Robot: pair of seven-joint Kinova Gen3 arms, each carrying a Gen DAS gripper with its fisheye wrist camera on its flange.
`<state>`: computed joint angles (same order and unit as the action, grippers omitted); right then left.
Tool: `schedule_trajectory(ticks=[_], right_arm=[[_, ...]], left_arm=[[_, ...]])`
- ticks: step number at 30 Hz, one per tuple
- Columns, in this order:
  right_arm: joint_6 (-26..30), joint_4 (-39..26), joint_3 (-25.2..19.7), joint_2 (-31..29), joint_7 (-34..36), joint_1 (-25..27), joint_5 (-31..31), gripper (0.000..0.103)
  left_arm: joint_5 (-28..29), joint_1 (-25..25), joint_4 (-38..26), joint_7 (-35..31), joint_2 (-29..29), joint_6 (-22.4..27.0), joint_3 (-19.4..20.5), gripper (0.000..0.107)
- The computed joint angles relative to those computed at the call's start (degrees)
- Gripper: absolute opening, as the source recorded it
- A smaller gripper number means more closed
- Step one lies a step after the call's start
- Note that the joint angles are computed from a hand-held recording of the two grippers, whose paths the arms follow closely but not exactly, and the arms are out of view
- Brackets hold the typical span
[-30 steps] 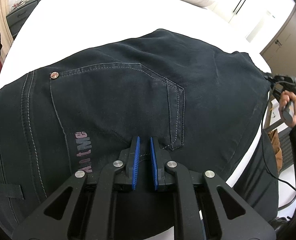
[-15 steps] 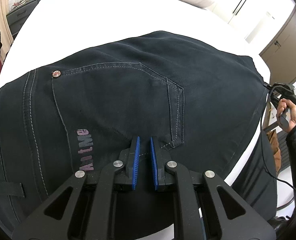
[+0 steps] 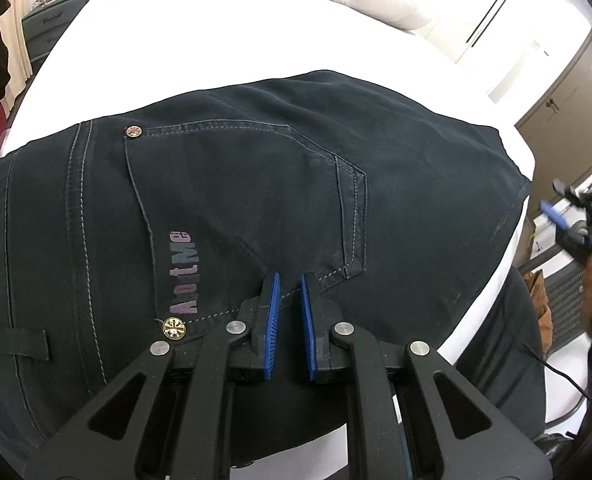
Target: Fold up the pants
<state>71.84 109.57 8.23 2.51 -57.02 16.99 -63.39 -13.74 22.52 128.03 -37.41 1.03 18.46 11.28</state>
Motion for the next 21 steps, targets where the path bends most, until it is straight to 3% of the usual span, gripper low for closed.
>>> schedule_trajectory(ticks=[3,9,15,18,20,21], right_arm=[[1.5,3.2,-2.2,1.9,0.5,-2.1,-3.1,0.044],[0.7,2.9,-4.3,5.3,-4.1,-4.9,-1.6,0.044],[0.5,2.8,-4.9,5.5,-6.4,-5.2,0.0,0.044],[0.0,2.9,-5.3,7.4,-6.1,-5.0,-2.3,0.044],[-1.5,3.0,-5.9,8.2,-5.3,-5.3,-3.2,0.041],[-2.4,2.8,-6.8,8.4,-4.9,-5.3,-3.4,0.033]], left_arm=[[-1.3,0.4,0.2,1.3,-0.5,0.4,0.3,0.011],[-2.7,-0.2,2.2,4.2,-1.8,-1.4,1.2,0.011],[-3.8,-1.0,2.8,5.6,-2.6,-1.4,2.3,0.011],[-5.4,-1.2,2.8,7.3,-2.7,-1.1,3.0,0.011],[-6.0,-1.2,2.6,7.9,-2.7,-0.5,3.3,0.011],[-6.3,-1.1,2.4,8.2,-2.7,-0.1,3.4,0.011]])
